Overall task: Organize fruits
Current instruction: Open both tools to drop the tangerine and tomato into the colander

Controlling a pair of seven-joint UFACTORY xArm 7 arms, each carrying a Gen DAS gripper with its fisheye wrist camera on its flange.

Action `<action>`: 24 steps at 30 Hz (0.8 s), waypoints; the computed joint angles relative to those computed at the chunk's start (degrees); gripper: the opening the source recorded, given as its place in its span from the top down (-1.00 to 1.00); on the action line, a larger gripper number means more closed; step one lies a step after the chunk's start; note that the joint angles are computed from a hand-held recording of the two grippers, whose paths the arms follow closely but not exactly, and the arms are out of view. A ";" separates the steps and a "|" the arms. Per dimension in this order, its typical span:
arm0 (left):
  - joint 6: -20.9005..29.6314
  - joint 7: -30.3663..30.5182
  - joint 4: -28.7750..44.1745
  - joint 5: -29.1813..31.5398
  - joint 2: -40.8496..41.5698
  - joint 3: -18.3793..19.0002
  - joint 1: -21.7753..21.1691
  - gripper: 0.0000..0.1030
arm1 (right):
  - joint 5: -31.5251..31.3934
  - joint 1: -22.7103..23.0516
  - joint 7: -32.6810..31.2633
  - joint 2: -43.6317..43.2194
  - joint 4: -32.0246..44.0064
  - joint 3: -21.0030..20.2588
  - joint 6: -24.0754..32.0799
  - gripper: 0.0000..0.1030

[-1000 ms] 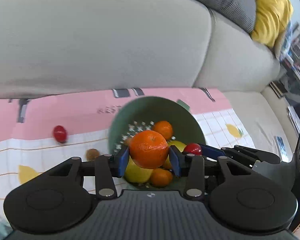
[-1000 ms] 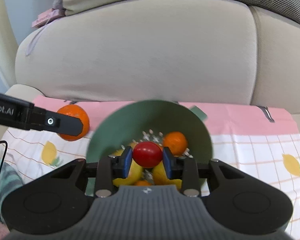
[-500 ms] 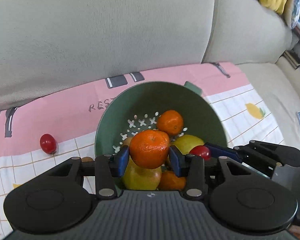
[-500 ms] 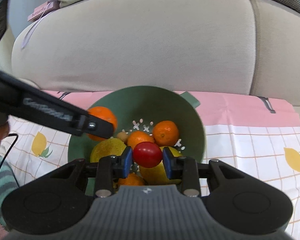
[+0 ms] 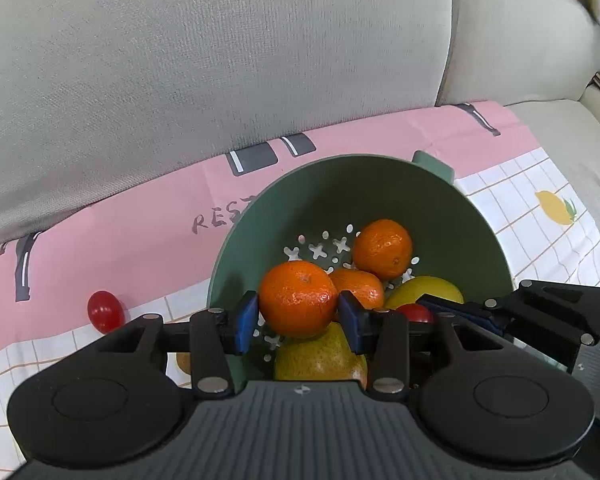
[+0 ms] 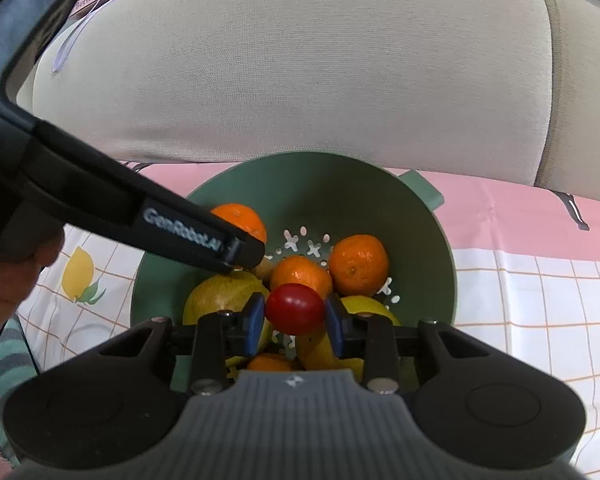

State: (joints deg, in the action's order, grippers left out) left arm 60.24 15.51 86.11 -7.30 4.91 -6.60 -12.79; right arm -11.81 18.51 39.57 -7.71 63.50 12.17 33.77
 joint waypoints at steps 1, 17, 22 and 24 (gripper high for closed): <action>-0.32 0.14 -0.16 0.08 0.08 -0.03 -0.04 0.05 | 0.10 0.04 -0.23 0.18 0.12 -0.03 -0.05 0.42; -0.33 4.31 -1.13 -2.78 -0.41 0.41 1.18 -0.01 | 3.28 0.64 -2.22 1.62 1.71 -0.68 0.61 0.41; 0.12 5.49 -1.38 -5.36 -1.95 0.72 1.82 -0.10 | 3.40 0.60 -1.97 1.86 2.60 -0.67 1.61 0.41; 0.01 6.11 -1.79 -6.43 -3.02 0.90 2.07 -0.10 | 3.10 0.65 -1.53 2.18 3.20 -0.57 2.29 0.41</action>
State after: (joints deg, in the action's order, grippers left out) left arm 60.25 21.62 84.32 -13.73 1.89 -5.70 -10.72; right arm -8.72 19.16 38.05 -5.53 66.70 11.60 36.06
